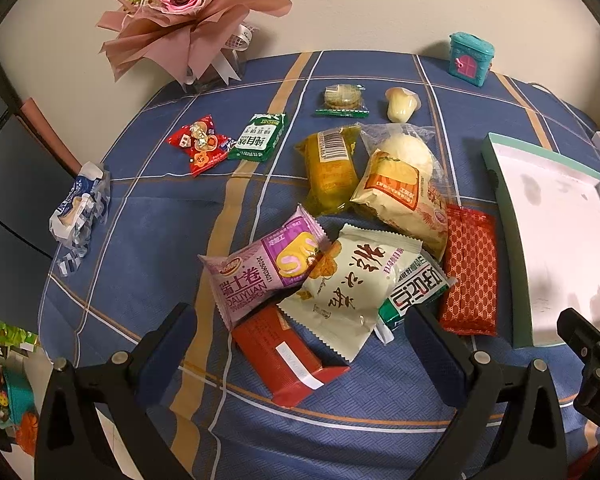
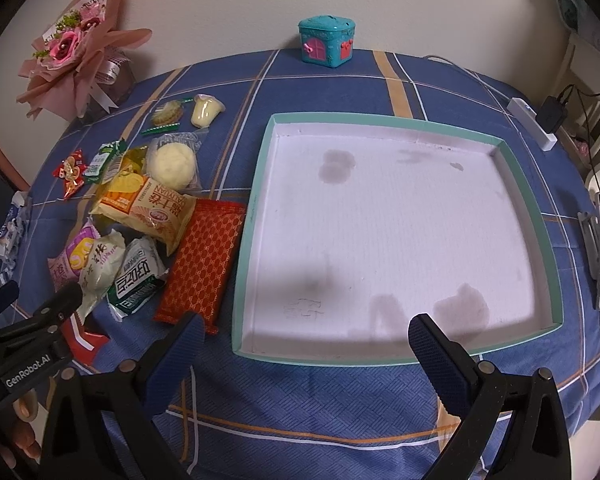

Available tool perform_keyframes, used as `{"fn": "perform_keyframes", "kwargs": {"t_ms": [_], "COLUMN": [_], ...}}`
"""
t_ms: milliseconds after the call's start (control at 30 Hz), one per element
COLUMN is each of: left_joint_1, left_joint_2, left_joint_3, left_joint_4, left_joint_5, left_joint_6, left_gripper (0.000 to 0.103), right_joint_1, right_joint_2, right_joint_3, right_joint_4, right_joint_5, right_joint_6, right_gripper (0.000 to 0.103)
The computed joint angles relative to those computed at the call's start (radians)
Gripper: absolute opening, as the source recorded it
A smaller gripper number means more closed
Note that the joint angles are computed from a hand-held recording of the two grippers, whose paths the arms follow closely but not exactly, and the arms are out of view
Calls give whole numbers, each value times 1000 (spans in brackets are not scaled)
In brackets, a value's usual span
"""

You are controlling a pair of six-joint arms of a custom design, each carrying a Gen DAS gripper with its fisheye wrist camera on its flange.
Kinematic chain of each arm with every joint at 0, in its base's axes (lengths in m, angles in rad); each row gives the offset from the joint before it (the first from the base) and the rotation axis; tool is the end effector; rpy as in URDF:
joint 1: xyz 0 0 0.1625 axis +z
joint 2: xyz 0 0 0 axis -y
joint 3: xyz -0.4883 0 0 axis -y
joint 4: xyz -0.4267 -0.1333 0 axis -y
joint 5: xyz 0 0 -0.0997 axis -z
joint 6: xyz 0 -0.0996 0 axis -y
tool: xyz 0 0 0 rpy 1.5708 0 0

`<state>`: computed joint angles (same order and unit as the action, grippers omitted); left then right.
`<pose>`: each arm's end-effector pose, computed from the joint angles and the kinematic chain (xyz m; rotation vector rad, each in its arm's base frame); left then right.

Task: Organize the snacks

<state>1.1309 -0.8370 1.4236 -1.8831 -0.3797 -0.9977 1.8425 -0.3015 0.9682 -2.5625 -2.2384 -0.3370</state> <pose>-0.1229 -0.7914 0.2264 -0.3688 1.9639 -0.6811 0.3162 -0.8680 0.0013 0.5991 -2.3702 0.3723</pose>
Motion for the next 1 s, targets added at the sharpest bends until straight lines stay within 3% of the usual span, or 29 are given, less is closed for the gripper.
{"fn": "perform_keyframes", "kwargs": {"t_ms": [1000], "left_joint_1": [4], "left_joint_2": [2], "left_joint_3": [-6], "left_joint_4": [38], "left_joint_5": [-8], "left_joint_6": [-27], "left_gripper": [103], "right_joint_1": [0], "right_joint_2": [3], "right_joint_3": [1], "right_joint_4": [1], "right_joint_5": [-2], "right_joint_6": [1], "right_gripper": [103]}}
